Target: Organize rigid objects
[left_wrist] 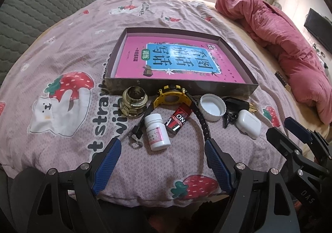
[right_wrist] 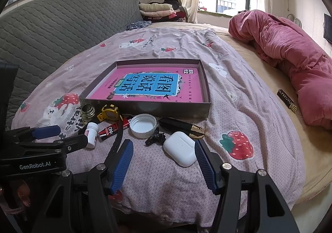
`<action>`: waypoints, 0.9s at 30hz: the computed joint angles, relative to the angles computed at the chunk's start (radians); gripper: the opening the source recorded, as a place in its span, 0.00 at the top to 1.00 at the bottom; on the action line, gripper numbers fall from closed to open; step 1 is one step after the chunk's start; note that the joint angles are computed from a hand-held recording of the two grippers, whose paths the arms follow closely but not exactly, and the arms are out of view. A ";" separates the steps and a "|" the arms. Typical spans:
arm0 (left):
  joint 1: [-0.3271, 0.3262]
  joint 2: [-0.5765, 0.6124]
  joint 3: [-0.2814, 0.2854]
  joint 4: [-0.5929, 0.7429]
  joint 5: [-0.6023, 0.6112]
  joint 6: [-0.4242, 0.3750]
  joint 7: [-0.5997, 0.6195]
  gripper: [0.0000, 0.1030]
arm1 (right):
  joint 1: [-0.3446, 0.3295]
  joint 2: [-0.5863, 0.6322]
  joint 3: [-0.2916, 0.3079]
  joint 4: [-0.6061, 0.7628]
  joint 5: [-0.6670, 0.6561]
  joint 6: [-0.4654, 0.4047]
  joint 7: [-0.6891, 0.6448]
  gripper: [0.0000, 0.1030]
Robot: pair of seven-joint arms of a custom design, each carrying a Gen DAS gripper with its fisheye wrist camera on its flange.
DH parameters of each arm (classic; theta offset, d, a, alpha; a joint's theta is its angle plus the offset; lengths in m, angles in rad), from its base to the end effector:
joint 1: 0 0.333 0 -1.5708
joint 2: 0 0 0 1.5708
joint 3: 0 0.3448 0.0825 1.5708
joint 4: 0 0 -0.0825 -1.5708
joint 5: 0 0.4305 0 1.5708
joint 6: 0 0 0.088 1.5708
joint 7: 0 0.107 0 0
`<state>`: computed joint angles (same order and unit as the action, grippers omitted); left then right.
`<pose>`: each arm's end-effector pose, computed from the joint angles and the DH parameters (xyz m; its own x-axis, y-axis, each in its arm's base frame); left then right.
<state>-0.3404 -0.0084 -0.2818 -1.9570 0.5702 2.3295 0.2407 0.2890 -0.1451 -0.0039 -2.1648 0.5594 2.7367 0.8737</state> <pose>0.5193 -0.3616 0.5321 0.3351 -0.9315 0.1416 -0.7535 -0.3551 -0.5533 0.5715 0.1460 0.5454 0.5284 -0.8486 -0.0263 -0.6040 -0.3539 -0.7141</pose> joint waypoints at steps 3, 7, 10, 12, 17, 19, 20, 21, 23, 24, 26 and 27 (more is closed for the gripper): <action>0.000 -0.004 0.000 -0.004 -0.008 -0.001 -0.002 0.19 | 0.000 0.001 -0.002 0.002 0.009 -0.001 -0.002 0.41; 0.003 -0.012 0.001 -0.014 -0.036 0.002 0.006 0.19 | 0.000 0.000 -0.007 0.003 0.032 -0.001 -0.019 0.41; 0.008 -0.024 0.002 -0.032 -0.074 0.017 0.010 0.19 | -0.002 0.003 -0.011 0.008 0.051 -0.005 -0.031 0.41; 0.012 -0.031 0.002 -0.045 -0.101 0.025 0.012 0.19 | -0.004 0.005 -0.013 0.010 0.064 -0.005 -0.040 0.41; 0.021 -0.040 0.004 -0.073 -0.194 0.053 0.039 0.19 | -0.012 0.014 -0.017 0.019 0.096 -0.009 -0.055 0.41; 0.023 -0.038 0.002 -0.075 -0.201 0.051 0.034 0.19 | -0.018 0.019 -0.016 0.023 0.101 -0.007 -0.051 0.41; 0.024 -0.037 0.002 -0.075 -0.204 0.053 0.031 0.19 | -0.021 0.022 -0.016 0.026 0.103 -0.006 -0.049 0.41; 0.025 -0.037 0.002 -0.077 -0.210 0.059 0.029 0.19 | -0.024 0.025 -0.016 0.028 0.105 -0.006 -0.048 0.41; 0.027 -0.037 0.002 -0.083 -0.212 0.074 0.023 0.19 | -0.028 0.029 -0.015 0.030 0.112 -0.005 -0.048 0.41; 0.027 -0.034 0.001 -0.080 -0.209 0.071 0.021 0.19 | -0.031 0.032 -0.015 0.033 0.114 -0.006 -0.046 0.41; 0.028 -0.027 0.002 -0.073 -0.204 0.074 0.020 0.19 | -0.036 0.039 -0.014 0.039 0.116 -0.009 -0.040 0.41; 0.028 -0.022 0.002 -0.069 -0.202 0.081 0.019 0.20 | -0.040 0.044 -0.013 0.043 0.117 -0.014 -0.036 0.41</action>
<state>-0.3126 -0.0303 -0.2793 -2.0255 0.3680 2.4107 0.2597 0.2494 -0.1010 -0.0173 -2.1216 0.6763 2.7224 0.8375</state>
